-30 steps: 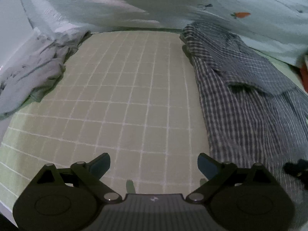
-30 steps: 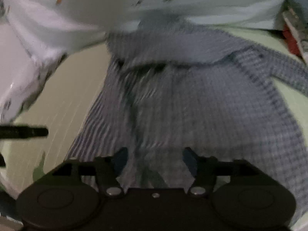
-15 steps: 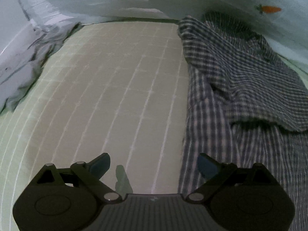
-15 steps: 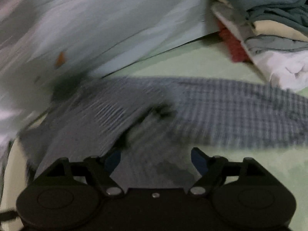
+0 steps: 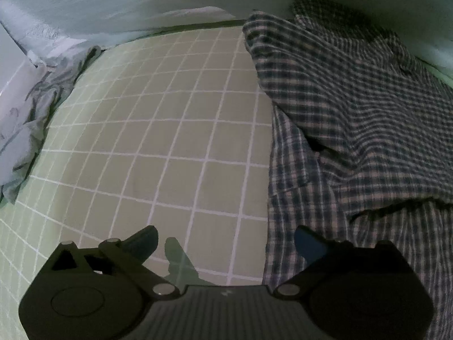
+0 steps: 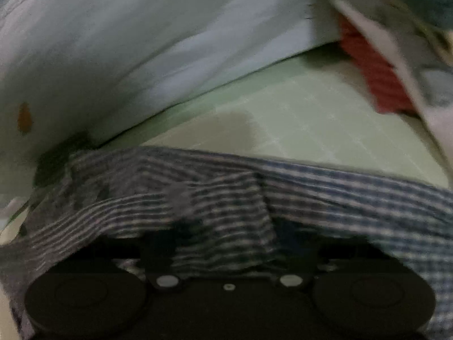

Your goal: Fold clothes

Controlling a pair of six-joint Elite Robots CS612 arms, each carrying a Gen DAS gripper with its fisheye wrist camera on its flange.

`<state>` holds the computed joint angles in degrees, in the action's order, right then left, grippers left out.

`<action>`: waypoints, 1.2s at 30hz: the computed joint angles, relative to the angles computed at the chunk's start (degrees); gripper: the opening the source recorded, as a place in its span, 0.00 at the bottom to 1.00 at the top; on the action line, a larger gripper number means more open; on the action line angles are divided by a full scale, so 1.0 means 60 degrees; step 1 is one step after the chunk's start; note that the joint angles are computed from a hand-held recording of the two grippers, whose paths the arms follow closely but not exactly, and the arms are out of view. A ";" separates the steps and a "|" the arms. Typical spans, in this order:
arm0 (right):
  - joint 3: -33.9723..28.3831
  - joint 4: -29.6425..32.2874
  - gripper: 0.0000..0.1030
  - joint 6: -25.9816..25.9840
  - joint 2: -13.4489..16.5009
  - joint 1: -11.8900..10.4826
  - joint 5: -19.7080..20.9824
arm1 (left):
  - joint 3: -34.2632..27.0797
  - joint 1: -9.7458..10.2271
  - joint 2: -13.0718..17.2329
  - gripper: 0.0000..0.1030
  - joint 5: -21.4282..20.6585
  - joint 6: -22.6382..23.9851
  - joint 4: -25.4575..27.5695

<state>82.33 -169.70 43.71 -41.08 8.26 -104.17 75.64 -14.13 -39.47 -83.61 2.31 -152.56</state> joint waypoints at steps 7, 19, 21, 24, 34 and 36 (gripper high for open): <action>0.0046 -0.2237 0.09 -0.2275 -0.0298 0.0251 -0.0955 | -0.0097 0.0101 0.0024 0.99 -0.0337 -0.0223 -0.0088; 0.0632 -0.1041 0.09 0.0865 -0.0701 0.0156 -0.3311 | -0.1416 0.0430 0.0638 0.98 -0.2399 -0.0863 -0.0578; 0.0668 -0.0952 0.09 0.1249 -0.0694 0.0144 -0.3248 | -0.1972 0.0445 0.0925 0.97 -0.2839 -0.1056 -0.0375; 0.0707 -0.0859 0.09 0.1484 -0.0686 0.0121 -0.3151 | -0.2874 0.0452 0.1392 0.91 -0.3428 -0.1395 0.0031; 0.0994 -0.0783 0.10 0.1628 -0.0766 -0.0016 -0.2904 | -0.6242 0.0493 0.3257 0.11 -0.4888 -0.2920 0.2207; 0.0983 -0.0860 0.09 0.1579 -0.0743 -0.0012 -0.3007 | -0.6807 0.0492 0.3535 0.03 -0.4912 -0.2935 0.2493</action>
